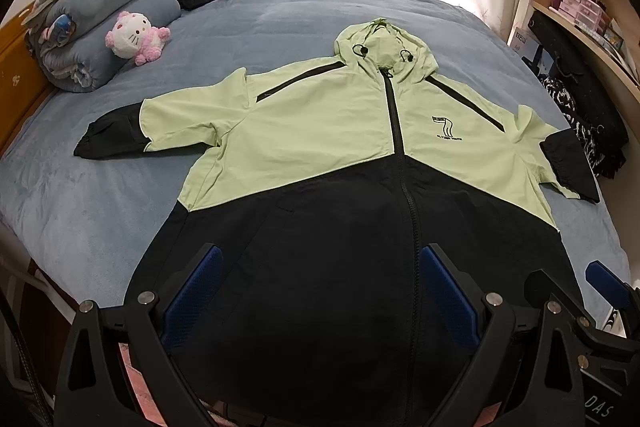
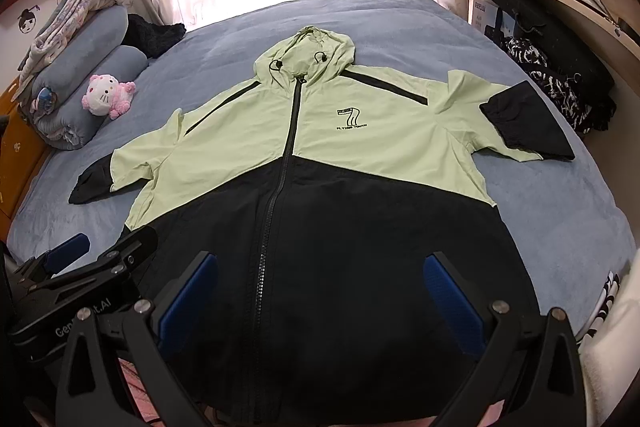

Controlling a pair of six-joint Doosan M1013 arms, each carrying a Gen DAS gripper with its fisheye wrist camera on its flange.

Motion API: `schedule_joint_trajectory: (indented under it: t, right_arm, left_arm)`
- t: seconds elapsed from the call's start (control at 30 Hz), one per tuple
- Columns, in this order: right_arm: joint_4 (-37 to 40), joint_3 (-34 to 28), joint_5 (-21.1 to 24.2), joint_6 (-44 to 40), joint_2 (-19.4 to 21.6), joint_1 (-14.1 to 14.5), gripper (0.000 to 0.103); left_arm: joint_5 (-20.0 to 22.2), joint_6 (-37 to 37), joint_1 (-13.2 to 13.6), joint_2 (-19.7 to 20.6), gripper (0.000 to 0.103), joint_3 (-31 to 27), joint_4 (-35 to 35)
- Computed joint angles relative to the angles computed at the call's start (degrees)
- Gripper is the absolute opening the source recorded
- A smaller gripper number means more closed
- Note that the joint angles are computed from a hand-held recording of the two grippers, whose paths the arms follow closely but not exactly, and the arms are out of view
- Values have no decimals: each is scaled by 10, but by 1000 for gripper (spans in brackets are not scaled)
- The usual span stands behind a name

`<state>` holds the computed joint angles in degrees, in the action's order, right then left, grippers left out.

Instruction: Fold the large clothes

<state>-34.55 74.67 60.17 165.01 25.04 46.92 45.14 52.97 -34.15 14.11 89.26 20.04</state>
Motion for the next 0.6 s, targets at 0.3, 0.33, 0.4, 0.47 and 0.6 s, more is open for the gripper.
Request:
schedule_joint_trajectory:
  t: [0.3, 0.33, 0.4, 0.47, 0.6]
  right_arm:
    - [2, 0, -1, 0, 0, -1, 103]
    - [2, 0, -1, 0, 0, -1, 103]
    - [0, 1, -1, 1, -1, 0, 103]
    - [-1, 1, -2, 2, -1, 0, 103]
    - [-5, 2, -5, 5, -3, 0, 103]
  left_arm:
    - [-1, 1, 0, 0, 97, 0, 2]
    - [-1, 1, 0, 0, 97, -1, 2]
    - [-2, 0, 0, -1, 97, 0, 2]
    - [-3, -3, -1, -1, 97, 0, 7]
    - [-8, 0, -1, -2, 97, 0, 7]
